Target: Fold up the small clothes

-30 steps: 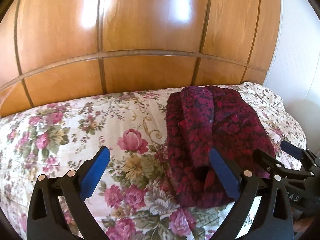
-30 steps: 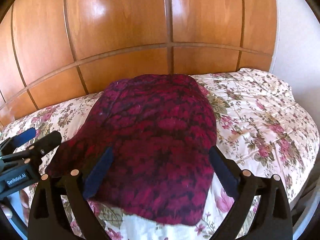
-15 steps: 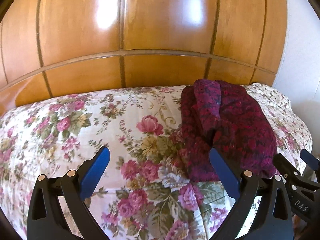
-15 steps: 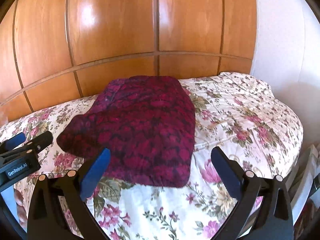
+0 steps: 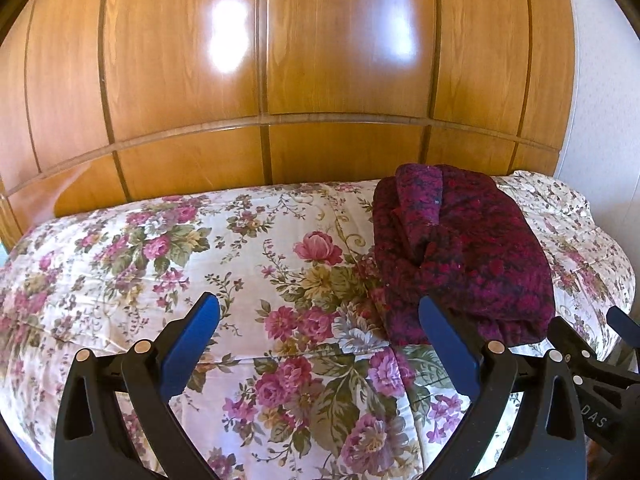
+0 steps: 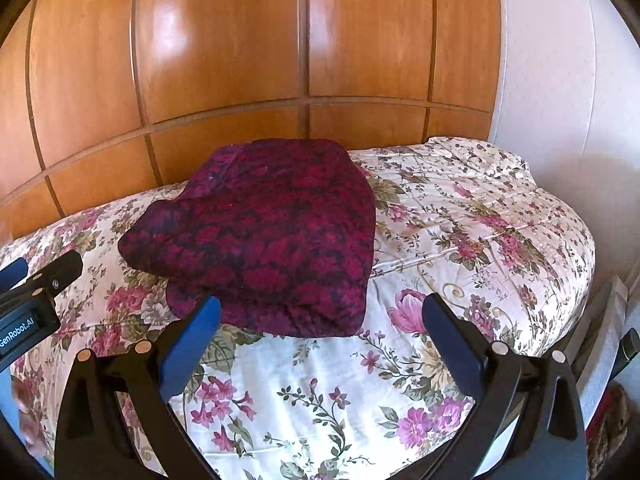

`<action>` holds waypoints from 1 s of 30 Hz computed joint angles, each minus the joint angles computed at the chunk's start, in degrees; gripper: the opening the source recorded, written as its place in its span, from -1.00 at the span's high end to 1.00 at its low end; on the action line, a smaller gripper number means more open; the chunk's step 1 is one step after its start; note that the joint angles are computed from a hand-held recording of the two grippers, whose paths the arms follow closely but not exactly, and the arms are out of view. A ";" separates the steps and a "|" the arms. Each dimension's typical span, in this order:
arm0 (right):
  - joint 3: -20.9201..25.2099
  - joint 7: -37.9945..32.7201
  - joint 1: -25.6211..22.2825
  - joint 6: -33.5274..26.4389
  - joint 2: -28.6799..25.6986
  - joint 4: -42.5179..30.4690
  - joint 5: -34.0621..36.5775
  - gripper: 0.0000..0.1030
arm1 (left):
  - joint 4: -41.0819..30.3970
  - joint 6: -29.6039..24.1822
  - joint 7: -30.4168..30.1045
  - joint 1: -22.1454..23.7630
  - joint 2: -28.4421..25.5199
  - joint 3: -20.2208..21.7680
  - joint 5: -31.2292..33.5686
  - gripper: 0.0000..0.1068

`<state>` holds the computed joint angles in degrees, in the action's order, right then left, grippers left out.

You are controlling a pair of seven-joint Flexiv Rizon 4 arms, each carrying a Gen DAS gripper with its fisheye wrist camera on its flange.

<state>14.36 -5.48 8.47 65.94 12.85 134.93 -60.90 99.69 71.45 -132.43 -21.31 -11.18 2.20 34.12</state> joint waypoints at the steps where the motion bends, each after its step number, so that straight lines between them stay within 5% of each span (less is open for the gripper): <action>1: 0.05 0.08 0.01 0.08 0.02 0.02 -0.12 -0.95 | 0.11 -0.11 -0.16 -0.04 0.12 0.06 0.07 -0.85; 30: -0.22 2.23 -1.06 1.69 0.38 0.04 -2.31 -0.95 | 1.93 -0.05 0.43 1.45 0.71 -0.82 -2.01 -0.85</action>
